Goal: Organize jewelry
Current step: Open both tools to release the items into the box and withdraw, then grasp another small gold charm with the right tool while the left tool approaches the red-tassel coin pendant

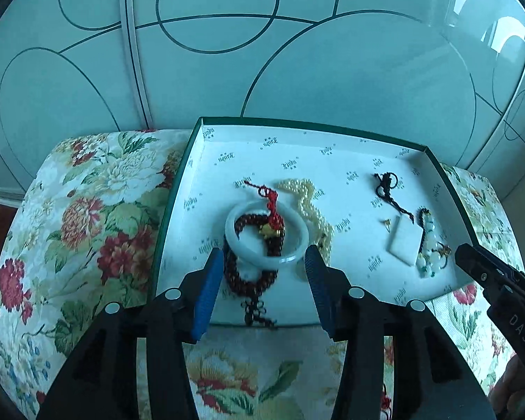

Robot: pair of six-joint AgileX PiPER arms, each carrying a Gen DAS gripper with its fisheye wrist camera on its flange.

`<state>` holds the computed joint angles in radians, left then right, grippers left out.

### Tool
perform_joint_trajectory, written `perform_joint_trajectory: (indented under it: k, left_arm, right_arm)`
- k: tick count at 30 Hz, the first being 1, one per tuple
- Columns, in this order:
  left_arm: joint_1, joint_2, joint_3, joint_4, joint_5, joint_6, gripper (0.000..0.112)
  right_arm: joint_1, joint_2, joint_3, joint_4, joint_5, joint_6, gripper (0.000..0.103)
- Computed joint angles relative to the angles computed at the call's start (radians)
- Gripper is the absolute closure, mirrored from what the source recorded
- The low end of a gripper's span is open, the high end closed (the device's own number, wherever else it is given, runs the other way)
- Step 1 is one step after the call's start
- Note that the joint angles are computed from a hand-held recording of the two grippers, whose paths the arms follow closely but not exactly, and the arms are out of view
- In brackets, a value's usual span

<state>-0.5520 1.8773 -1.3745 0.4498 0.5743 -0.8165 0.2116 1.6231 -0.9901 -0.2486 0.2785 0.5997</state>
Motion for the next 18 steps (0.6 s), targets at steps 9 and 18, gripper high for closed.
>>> perform_joint_trajectory:
  k: [9,18]
  left_arm:
    - [-0.079,-0.183,0.309,0.087,-0.051,-0.223,0.064]
    - [-0.175,-0.281,0.488,0.190,-0.040,-0.413,0.064]
  right_arm:
    - [0.116,-0.236,0.302,-0.214,0.016,0.284,0.073]
    - [0.334,-0.385,0.460,-0.378,0.085,0.549,0.074]
